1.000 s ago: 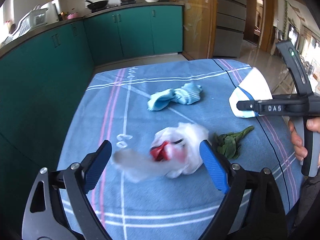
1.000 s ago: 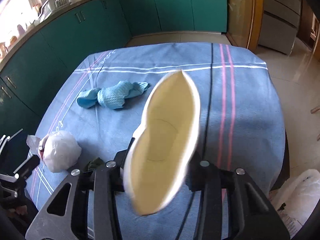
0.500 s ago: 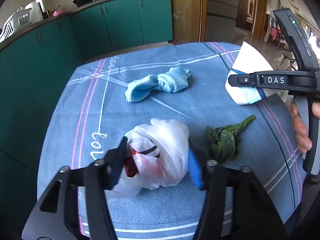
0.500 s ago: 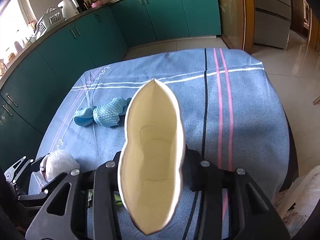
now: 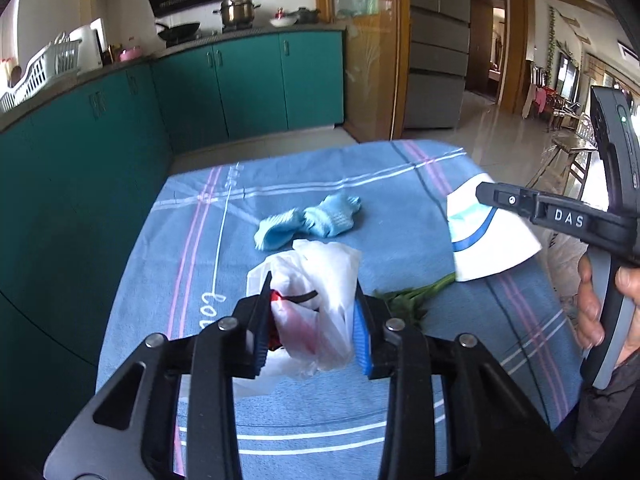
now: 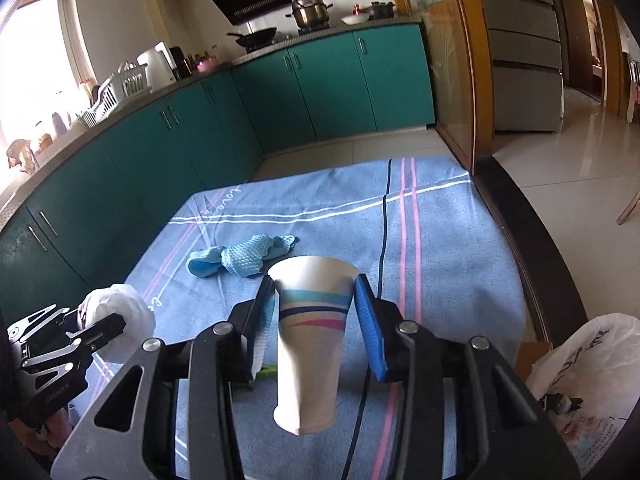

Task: Collect trash
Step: 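Carry the plastic bag and paper cup to the bin and release both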

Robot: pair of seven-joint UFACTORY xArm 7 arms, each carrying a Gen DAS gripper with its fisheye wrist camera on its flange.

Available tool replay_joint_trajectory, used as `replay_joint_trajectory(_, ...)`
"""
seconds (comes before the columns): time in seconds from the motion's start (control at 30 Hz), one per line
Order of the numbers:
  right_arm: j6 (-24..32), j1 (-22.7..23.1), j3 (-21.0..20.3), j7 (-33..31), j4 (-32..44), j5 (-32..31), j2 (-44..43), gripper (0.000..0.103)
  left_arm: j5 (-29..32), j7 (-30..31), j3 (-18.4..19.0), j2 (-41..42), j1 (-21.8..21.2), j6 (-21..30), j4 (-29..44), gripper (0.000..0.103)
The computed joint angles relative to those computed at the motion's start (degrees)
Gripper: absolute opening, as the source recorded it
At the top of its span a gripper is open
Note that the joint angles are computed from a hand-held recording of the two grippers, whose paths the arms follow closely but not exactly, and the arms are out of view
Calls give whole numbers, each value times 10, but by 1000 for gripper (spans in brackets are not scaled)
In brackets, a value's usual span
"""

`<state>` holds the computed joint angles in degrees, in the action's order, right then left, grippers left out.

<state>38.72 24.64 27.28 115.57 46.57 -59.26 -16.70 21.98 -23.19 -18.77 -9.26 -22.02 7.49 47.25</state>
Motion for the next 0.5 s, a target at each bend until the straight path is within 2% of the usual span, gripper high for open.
replay_joint_trajectory(0.2, 33, -7, 30, 54, -28, -33, -56, 41, 66, -51, -49, -22, 21, -4, 2, 35)
replay_joint_trajectory(0.33, 87, -8, 59, 84, -57, -10, -113, 41, 70, -48, -60, -9, -1, -4, 21, 35)
replay_joint_trajectory(0.43, 190, -7, 109, 115, -80, 46, -169, 41, 93, -61, -72, 14, -15, -8, 42, 35)
replay_joint_trajectory(0.5, 237, -3, 132, 133, -95, 81, -204, 41, 106, -66, -77, 38, -38, -8, 63, 35)
